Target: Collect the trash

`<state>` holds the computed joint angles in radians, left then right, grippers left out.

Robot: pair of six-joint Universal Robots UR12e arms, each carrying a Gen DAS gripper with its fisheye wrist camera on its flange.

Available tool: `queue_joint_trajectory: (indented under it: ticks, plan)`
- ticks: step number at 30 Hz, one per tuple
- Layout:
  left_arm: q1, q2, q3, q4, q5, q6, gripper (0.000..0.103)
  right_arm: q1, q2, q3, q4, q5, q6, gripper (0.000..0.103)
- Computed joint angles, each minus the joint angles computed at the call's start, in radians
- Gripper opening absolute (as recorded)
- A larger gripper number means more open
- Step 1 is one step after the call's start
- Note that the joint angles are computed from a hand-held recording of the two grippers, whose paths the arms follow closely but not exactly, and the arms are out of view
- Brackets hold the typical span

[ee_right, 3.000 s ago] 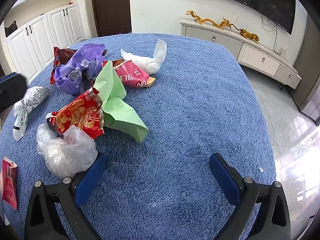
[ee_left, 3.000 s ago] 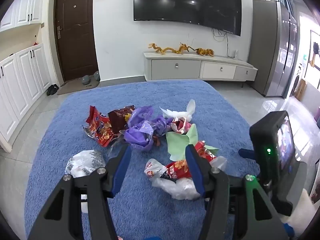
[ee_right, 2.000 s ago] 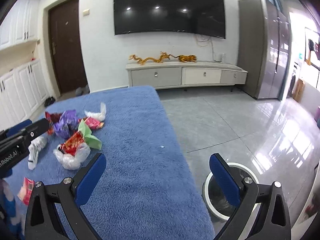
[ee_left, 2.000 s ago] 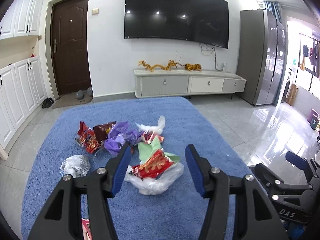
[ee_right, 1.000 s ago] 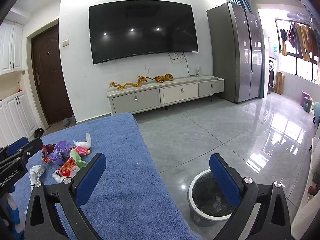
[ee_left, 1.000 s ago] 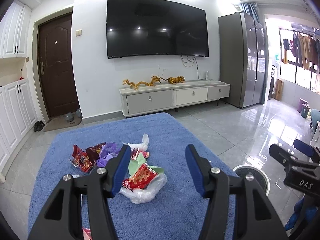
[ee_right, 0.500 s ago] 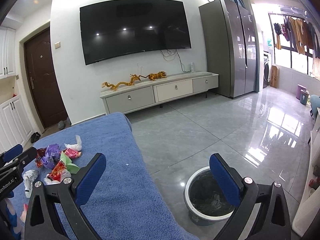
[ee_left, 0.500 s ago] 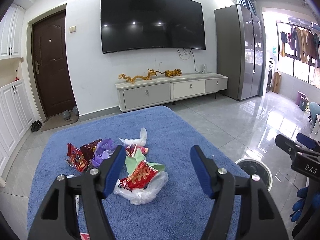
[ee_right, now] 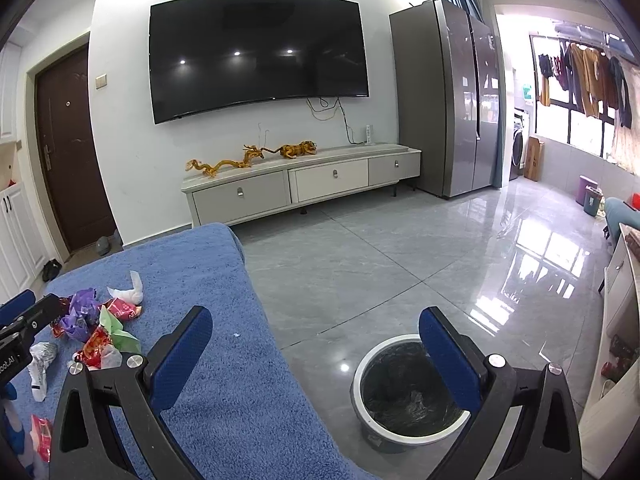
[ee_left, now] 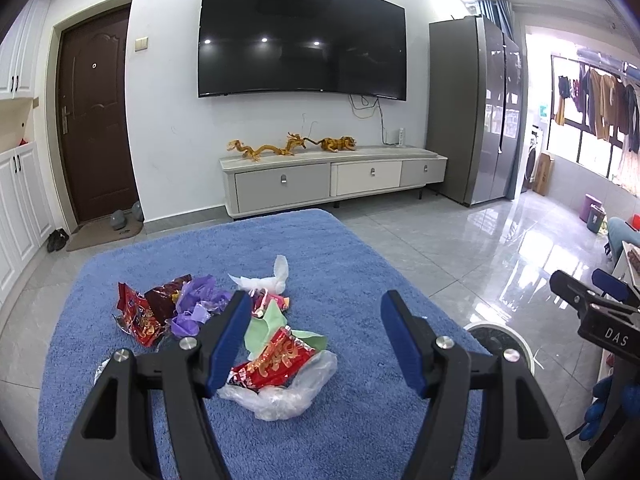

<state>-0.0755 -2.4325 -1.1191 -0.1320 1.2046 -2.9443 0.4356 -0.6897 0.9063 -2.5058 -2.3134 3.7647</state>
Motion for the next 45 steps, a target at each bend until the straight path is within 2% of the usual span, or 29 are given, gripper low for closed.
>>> queue_joint_trajectory:
  ticks: [13, 32, 41, 45]
  plan:
    - [0.017, -0.011, 0.023, -0.035, -0.054, -0.011, 0.065, 0.005, 0.029, -0.061, 0.040, -0.010, -0.001, 0.103]
    - [0.045, -0.034, 0.062, -0.058, -0.026, -0.066, 0.065, 0.007, 0.072, -0.142, 0.080, 0.026, -0.045, 0.103]
    - [0.061, -0.052, 0.087, -0.087, 0.033, -0.088, 0.065, 0.003, 0.113, -0.217, 0.115, 0.114, -0.109, 0.103]
    - [0.072, -0.065, 0.105, -0.107, 0.093, -0.097, 0.065, -0.006, 0.135, -0.254, 0.118, 0.234, -0.146, 0.103]
